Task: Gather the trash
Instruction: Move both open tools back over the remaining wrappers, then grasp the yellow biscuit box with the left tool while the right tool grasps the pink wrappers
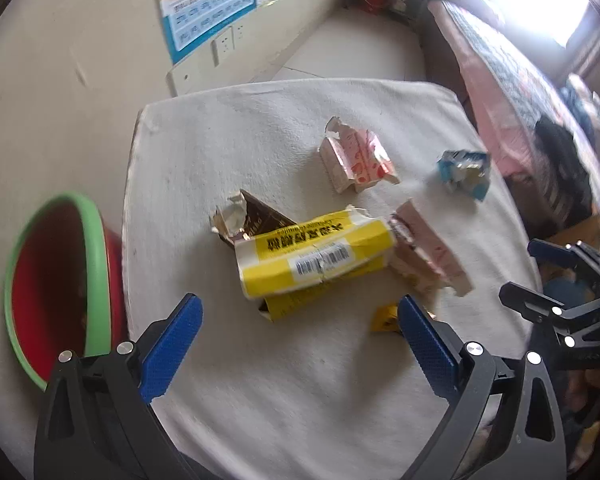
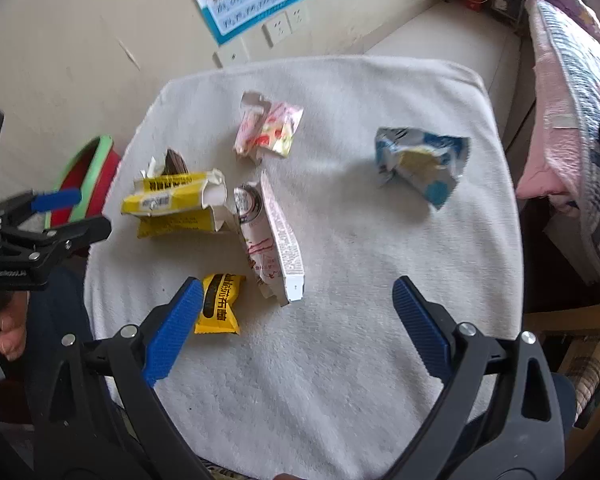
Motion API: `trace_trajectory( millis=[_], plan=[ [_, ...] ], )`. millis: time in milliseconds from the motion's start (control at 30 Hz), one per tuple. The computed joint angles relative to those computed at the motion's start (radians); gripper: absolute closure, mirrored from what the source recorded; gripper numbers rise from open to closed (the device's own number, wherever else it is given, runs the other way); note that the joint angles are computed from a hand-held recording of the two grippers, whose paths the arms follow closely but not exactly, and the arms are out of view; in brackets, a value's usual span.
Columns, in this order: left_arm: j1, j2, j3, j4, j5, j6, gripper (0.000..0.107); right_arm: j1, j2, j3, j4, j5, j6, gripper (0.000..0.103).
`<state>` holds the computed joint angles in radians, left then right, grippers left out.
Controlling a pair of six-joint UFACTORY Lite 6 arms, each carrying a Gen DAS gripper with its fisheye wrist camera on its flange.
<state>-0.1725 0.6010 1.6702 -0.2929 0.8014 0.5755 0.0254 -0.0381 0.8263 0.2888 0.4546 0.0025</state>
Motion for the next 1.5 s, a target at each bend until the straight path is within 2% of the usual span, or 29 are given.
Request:
trace_trajectory(
  millis=[167, 333, 533, 600, 667, 700, 767, 833, 933, 1033, 1067, 1100, 1200, 1500],
  plan=[
    [-0.027, 0.104, 0.092, 0.046, 0.006, 0.006, 0.014, 0.034, 0.116, 0.059, -0.006, -0.014, -0.012, 0.009],
    [-0.08, 0.137, 0.081, 0.157, -0.074, -0.001, 0.015, 0.053, 0.241, 0.123, -0.03, -0.043, 0.004, 0.009],
    [-0.122, 0.173, 0.075, 0.256, -0.118, -0.003, 0.021, 0.069, 0.366, 0.208, -0.049, -0.043, -0.003, 0.01],
    [-0.125, 0.189, 0.088, 0.258, -0.112, -0.004, 0.026, 0.083, 0.402, 0.234, -0.081, -0.048, 0.014, 0.01],
    [-0.127, 0.194, 0.089, 0.268, -0.124, -0.018, 0.029, 0.089, 0.432, 0.256, -0.1, -0.049, 0.024, 0.016],
    [-0.125, 0.198, 0.097, 0.268, -0.124, -0.022, 0.034, 0.089, 0.449, 0.272, -0.086, -0.046, 0.01, 0.021],
    [-0.118, 0.199, 0.1, 0.25, -0.121, -0.012, 0.035, 0.084, 0.472, 0.286, -0.041, -0.045, -0.034, 0.032],
    [-0.109, 0.199, 0.104, 0.226, -0.116, 0.007, 0.037, 0.082, 0.483, 0.286, -0.012, -0.047, -0.062, 0.051],
    [-0.1, 0.192, 0.093, 0.214, -0.117, 0.026, 0.046, 0.074, 0.47, 0.273, 0.02, -0.049, -0.089, 0.063],
    [-0.093, 0.19, 0.093, 0.197, -0.105, 0.043, 0.05, 0.06, 0.432, 0.244, 0.046, -0.047, -0.117, 0.068],
    [-0.091, 0.189, 0.093, 0.196, -0.103, 0.047, 0.058, 0.054, 0.416, 0.231, 0.057, -0.047, -0.126, 0.069],
    [-0.092, 0.181, 0.087, 0.205, -0.105, 0.04, 0.072, 0.047, 0.401, 0.219, 0.07, -0.047, -0.138, 0.069],
    [-0.075, 0.177, 0.097, 0.149, -0.058, 0.078, 0.08, 0.025, 0.344, 0.175, 0.093, -0.046, -0.16, 0.07],
    [-0.037, 0.121, 0.05, 0.028, 0.007, 0.132, 0.088, -0.009, 0.208, 0.085, 0.098, -0.048, -0.148, 0.07]
  ],
)
